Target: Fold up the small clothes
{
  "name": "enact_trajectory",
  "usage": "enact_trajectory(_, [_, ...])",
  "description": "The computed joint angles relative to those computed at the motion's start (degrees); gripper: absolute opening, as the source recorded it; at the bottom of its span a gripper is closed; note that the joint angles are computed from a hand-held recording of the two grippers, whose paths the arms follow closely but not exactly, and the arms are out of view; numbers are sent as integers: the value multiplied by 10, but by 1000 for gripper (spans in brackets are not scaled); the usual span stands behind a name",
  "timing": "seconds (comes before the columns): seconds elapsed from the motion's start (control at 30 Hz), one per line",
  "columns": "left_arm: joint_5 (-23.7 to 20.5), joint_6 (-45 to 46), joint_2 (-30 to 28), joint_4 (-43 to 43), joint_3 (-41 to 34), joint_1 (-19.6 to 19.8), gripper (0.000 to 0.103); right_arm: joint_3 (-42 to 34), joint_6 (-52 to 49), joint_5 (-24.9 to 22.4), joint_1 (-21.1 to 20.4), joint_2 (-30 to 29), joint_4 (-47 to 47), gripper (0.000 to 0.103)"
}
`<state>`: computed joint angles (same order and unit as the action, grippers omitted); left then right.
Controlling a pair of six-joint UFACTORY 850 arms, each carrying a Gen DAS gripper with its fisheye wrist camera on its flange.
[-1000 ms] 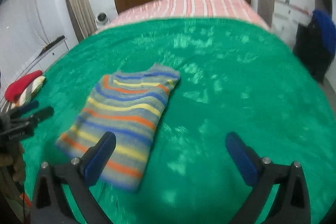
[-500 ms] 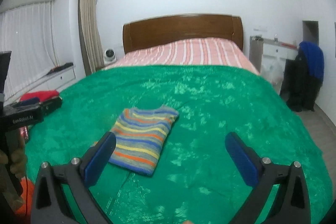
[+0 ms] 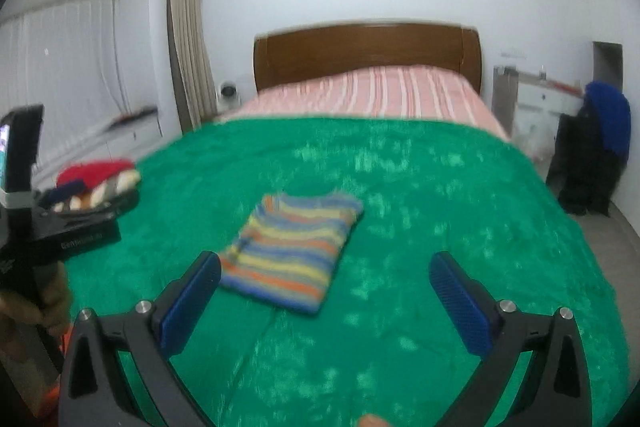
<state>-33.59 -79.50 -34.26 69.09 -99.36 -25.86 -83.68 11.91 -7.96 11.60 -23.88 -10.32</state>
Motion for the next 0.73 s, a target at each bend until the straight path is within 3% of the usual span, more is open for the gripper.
enact_trajectory(0.07, [26, 68, 4, -76, 2, 6, 103, -26, 47, -70, 9, -18, -53, 103])
enact_trajectory(0.13, [12, 153, -5, -163, -13, 7, 103, -39, 52, -112, 15, -28, -56, 103])
enact_trajectory(0.2, [2, 178, -7, -190, -16, 6, 103, -42, 58, -140, 18, -30, -52, 103])
enact_trajectory(0.33, [-12, 181, -9, -187, -20, 0, 103, -44, 42, -158, 19, -26, -23, 103])
enact_trajectory(0.5, [-11, 183, -3, -202, -18, 4, 103, -44, 111, -167, 26, -25, -101, 103])
enact_trajectory(0.73, [-9, 197, -5, -209, -17, 1, 103, -51, 79, -172, 23, -30, -59, 103])
